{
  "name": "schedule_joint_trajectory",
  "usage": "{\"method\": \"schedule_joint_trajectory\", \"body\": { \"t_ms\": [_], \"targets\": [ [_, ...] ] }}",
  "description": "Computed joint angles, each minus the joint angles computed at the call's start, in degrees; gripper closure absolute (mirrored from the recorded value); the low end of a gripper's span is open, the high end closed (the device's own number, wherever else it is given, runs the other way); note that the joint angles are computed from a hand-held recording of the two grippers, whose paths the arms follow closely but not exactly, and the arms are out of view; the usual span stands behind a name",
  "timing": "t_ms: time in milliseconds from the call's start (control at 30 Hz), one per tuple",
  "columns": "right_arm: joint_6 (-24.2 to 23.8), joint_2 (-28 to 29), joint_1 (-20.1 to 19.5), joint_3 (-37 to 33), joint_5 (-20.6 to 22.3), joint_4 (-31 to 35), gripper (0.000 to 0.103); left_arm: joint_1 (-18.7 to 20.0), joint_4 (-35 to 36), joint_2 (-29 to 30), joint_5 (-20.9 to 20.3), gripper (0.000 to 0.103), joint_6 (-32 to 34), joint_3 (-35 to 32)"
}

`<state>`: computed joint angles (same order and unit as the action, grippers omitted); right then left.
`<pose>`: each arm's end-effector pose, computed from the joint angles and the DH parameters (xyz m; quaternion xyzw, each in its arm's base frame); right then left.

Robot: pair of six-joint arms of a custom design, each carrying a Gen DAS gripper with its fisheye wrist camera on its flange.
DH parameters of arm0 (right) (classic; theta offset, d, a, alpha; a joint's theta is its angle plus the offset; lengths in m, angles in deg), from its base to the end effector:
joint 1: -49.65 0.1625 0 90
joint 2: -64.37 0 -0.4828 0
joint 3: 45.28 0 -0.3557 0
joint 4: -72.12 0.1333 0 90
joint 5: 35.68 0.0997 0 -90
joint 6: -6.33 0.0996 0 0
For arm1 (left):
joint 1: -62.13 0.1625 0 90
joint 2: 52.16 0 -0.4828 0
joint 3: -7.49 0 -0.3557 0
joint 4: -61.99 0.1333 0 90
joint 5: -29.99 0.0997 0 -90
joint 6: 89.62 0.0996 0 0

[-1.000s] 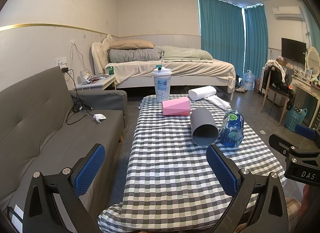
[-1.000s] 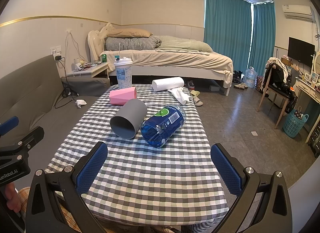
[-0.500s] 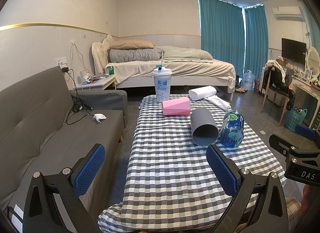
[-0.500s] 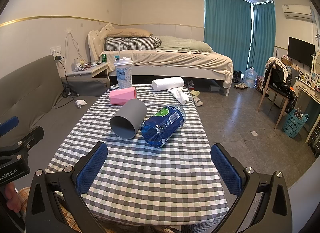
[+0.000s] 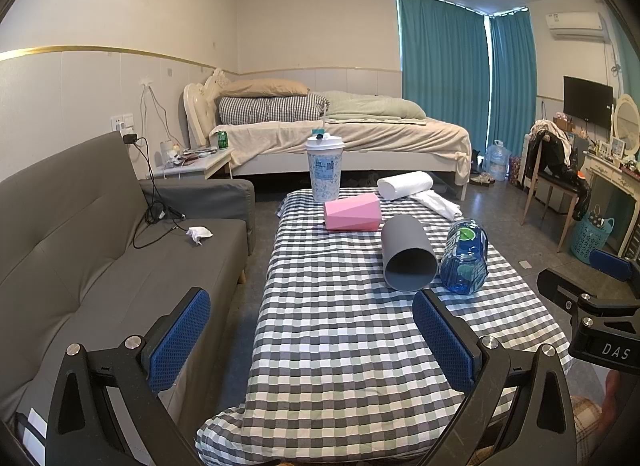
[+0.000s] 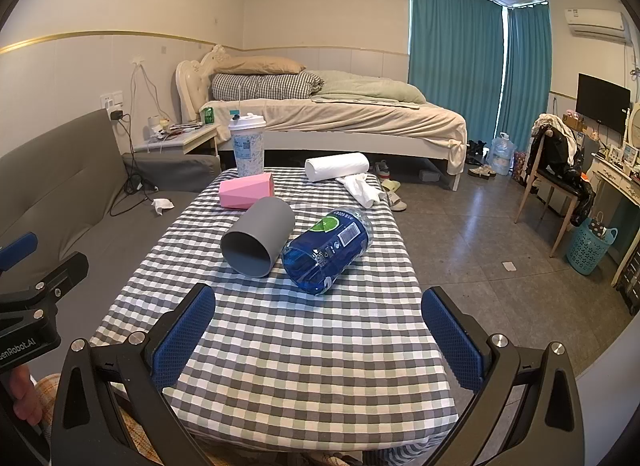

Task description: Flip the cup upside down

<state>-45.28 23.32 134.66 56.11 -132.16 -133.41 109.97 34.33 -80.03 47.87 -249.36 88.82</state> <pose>0.0626 -0.6863 0.1958 0.3261 -0.8230 0.3835 0.2634 -0.2489 -0.6147 -0.0007 0.0873 0.7478 -0.5165 0.4080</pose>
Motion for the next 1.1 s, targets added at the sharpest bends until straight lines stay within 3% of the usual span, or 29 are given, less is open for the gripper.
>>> {"method": "schedule_joint_trajectory", "body": {
  "t_ms": [400,633,833,1033,1100],
  "targets": [
    [-0.5,0.6,0.3,-0.1,-0.6,-0.3,0.0,0.2,3.3,0.7,-0.5,0.0,-3.3,-1.3],
    [-4.5,0.3,0.9,-3.3,0.0,6.4,0.0,1.9,21.7,4.1,-2.2,0.0,-16.2,-10.1],
    [-12.4,2.6,4.1,-17.5,-0.3,25.3,0.0,5.4,35.1,5.8,-0.4,0.0,-26.2,-19.4],
    [-21.7,12.5,8.6,-39.8,-6.3,46.0,0.0,9.6,41.4,8.1,1.2,0.0,-23.3,-31.3],
    [-23.4,17.3,9.4,-50.4,-7.2,56.8,0.0,11.2,49.1,11.3,0.9,0.0,-25.0,-40.1]
  ]
}}
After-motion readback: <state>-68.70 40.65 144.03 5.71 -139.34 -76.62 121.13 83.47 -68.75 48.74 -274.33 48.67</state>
